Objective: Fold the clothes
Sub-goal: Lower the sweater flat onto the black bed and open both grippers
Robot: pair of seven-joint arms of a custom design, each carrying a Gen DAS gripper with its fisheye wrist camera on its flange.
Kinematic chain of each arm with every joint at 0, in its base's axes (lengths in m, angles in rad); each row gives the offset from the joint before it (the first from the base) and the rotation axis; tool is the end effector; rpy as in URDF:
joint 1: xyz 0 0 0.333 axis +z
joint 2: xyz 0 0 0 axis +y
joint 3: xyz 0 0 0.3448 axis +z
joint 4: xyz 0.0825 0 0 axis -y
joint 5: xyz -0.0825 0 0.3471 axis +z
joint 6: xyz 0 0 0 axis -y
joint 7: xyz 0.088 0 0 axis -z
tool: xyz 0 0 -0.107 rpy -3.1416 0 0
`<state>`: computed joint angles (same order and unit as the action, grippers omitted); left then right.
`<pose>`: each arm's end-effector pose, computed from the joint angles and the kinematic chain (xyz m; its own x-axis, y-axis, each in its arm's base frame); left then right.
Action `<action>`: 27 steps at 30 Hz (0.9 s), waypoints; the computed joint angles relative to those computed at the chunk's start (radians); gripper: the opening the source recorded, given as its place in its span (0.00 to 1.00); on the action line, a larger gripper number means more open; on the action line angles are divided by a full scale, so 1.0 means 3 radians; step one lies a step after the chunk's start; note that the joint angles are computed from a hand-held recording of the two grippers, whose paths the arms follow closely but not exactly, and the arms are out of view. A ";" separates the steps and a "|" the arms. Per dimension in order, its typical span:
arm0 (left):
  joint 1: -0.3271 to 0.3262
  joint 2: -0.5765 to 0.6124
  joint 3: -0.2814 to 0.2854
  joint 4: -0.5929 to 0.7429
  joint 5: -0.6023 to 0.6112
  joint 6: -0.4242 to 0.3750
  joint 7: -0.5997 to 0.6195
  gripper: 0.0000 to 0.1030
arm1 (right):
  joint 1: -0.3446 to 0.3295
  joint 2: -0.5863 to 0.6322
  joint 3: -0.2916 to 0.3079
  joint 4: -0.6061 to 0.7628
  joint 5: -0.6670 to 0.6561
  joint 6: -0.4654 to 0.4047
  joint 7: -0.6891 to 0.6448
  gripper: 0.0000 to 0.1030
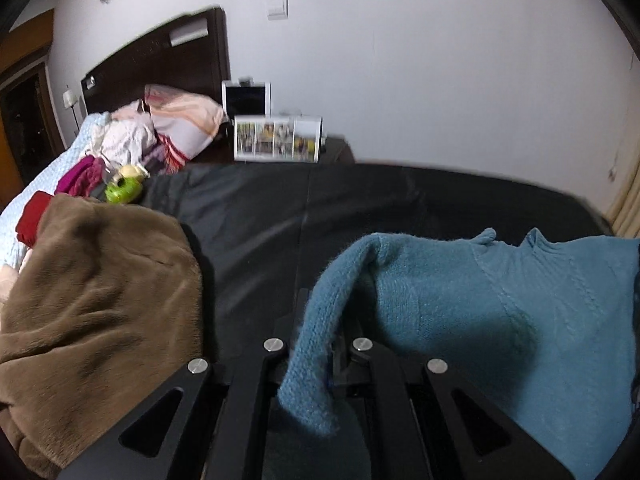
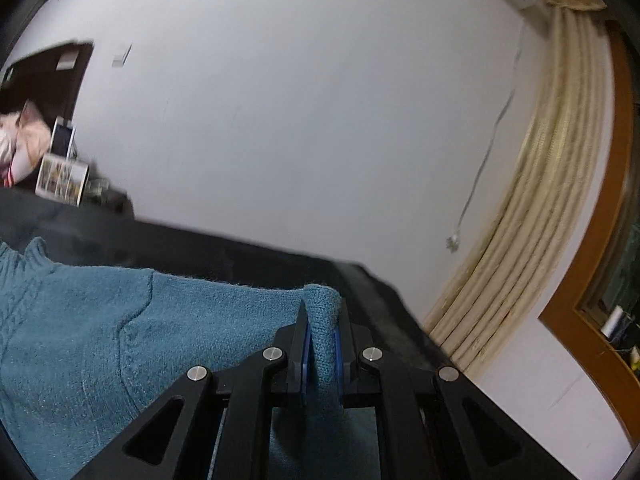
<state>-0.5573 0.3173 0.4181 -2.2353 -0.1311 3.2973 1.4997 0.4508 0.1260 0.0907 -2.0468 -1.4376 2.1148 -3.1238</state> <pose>0.5764 -0.0852 0.3888 -0.0002 -1.0000 -0.0008 -0.7100 0.0007 -0.7042 0.5061 0.2491 0.4569 -0.3814 -0.8300 0.4071 -0.5473 -0.1522 -0.8230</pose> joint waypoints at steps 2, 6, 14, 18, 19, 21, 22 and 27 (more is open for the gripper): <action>-0.0081 0.0174 0.0094 0.0194 0.0042 -0.0254 -0.0041 0.10 | -0.0068 0.0068 -0.0033 0.0058 0.0149 0.0196 -0.0146 0.10; -0.0006 0.0436 0.0046 0.0507 0.0217 -0.0639 -0.0158 0.13 | -0.0162 0.0172 -0.0100 0.0132 0.0554 0.0520 -0.0571 0.19; 0.0247 0.0269 -0.0106 0.0448 0.0495 -0.0733 -0.0368 0.50 | -0.0211 -0.0053 -0.0126 0.0006 0.0618 0.0885 -0.0557 0.81; 0.0229 0.0056 -0.0073 0.0255 0.0722 -0.0656 -0.0509 0.50 | -0.0242 -0.0096 -0.0061 0.0030 0.0967 0.1391 -0.0959 0.81; 0.0236 0.0005 -0.0086 0.0210 0.0787 -0.0628 -0.0517 0.51 | -0.0257 -0.0071 -0.0033 0.0036 0.1210 0.1589 -0.1256 0.81; 0.0263 -0.0110 -0.0134 0.0108 0.0912 -0.0580 -0.0527 0.54 | -0.0252 0.0021 0.0003 0.0071 0.1659 0.1791 -0.1741 0.81; 0.0311 -0.0182 -0.0207 0.0039 0.0954 -0.0551 -0.0510 0.57 | -0.0234 0.0081 0.0027 0.0091 0.1897 0.1857 -0.1959 0.81; 0.0910 -0.0460 -0.1023 -0.0246 0.0890 -0.0458 -0.0194 0.75 | -0.0018 0.0360 -0.0017 0.0166 0.2335 0.1905 -0.2310 0.81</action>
